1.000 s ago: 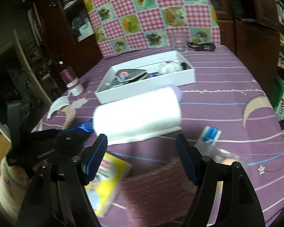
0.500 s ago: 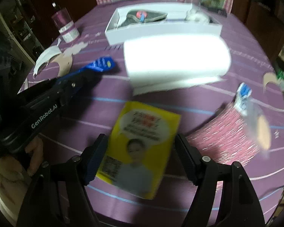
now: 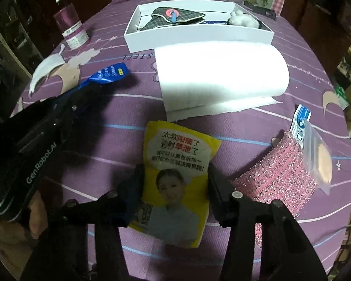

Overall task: Organize soft objects
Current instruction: 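Grasp the yellow face-printed packet with the right gripper while the left lifts the blue packet, then carry the blue packet and the yellow packet over the white box with both grippers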

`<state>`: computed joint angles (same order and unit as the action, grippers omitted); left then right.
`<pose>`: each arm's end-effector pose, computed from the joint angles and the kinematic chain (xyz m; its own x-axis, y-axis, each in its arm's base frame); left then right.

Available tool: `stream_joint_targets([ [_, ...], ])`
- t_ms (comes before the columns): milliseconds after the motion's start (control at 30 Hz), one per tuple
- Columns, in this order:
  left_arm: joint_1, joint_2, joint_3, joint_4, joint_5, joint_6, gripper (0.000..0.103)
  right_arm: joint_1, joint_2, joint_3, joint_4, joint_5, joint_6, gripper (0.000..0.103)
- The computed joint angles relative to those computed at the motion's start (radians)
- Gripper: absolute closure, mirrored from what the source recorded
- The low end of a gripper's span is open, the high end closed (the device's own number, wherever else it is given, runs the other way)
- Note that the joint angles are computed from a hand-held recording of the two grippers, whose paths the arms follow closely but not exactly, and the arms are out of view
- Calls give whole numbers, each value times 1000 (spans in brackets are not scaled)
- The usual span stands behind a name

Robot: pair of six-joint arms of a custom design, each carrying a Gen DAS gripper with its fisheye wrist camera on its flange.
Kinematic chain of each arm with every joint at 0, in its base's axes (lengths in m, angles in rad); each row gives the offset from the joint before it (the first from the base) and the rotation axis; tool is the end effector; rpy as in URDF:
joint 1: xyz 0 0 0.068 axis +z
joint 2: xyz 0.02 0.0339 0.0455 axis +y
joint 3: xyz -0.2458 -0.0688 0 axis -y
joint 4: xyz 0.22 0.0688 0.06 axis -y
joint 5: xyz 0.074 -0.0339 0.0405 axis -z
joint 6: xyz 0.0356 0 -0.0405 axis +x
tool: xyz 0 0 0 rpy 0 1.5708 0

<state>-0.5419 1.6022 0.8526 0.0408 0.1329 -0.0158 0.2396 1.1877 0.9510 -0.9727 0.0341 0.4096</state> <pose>0.2654 -0.1653 0.1821 -0.5670 0.3231 -0.7577 0.5885 0.8025 -0.0982 0.1895 0.0451 0.2457 -0.9233 0.1842 -0.3370 0.1551 0.9816 0.1116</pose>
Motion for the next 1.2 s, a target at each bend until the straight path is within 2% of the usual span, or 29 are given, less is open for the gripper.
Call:
stream_joint_targets([
  [167,10,-39,-21,14,-6,-11,101,-36,-49,33,-28,-43,-22,52],
  [433,7,-95,6,-47,-54,-36,101,-152,-87,119,-88,-96,-104,52],
  [867,-66,-122,162,-201,-181,-42,102,-328,-28,219,-89,-258,-220,52],
  [1200,-103,-33,348,-282,-228,-44,102,-450,92,361,-105,-337,-291,52],
])
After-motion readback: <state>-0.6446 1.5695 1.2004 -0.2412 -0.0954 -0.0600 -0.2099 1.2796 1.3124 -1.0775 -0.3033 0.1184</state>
